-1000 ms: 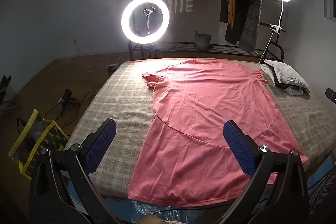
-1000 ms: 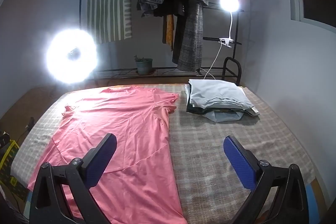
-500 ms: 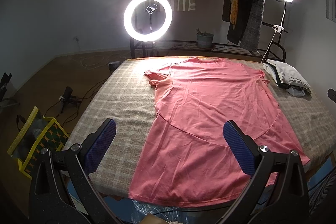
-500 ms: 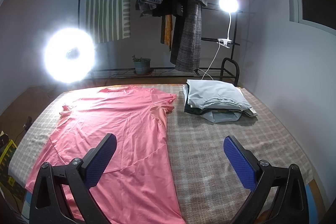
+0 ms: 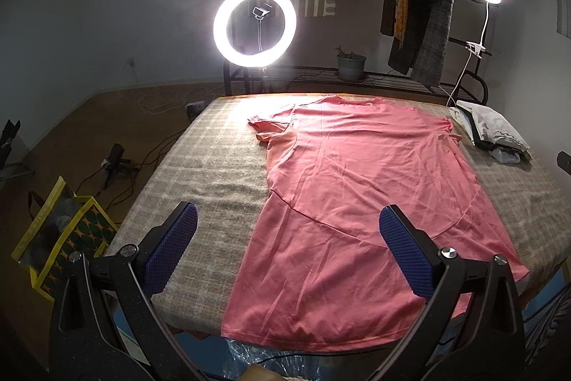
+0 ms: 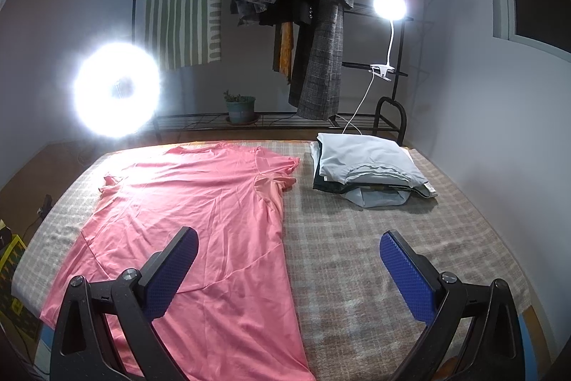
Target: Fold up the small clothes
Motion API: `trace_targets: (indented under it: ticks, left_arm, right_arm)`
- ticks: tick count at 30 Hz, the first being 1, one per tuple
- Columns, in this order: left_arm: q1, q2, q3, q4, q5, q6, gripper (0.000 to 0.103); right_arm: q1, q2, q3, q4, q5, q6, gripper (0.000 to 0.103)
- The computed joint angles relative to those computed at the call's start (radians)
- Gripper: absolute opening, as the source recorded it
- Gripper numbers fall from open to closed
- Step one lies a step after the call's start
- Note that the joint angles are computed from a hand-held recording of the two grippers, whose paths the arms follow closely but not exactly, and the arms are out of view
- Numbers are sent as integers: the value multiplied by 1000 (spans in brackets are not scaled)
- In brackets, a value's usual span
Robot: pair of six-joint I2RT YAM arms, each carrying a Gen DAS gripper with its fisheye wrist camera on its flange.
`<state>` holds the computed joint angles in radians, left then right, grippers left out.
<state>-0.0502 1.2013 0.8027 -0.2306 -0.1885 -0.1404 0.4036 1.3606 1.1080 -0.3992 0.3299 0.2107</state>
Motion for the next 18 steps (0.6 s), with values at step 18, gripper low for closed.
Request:
trace_targets:
  ticks: [18]
  left_arm:
    - [22,-21,0,-14,13,-1,103]
  right_arm:
    - [20,33,20,0,29,8,103]
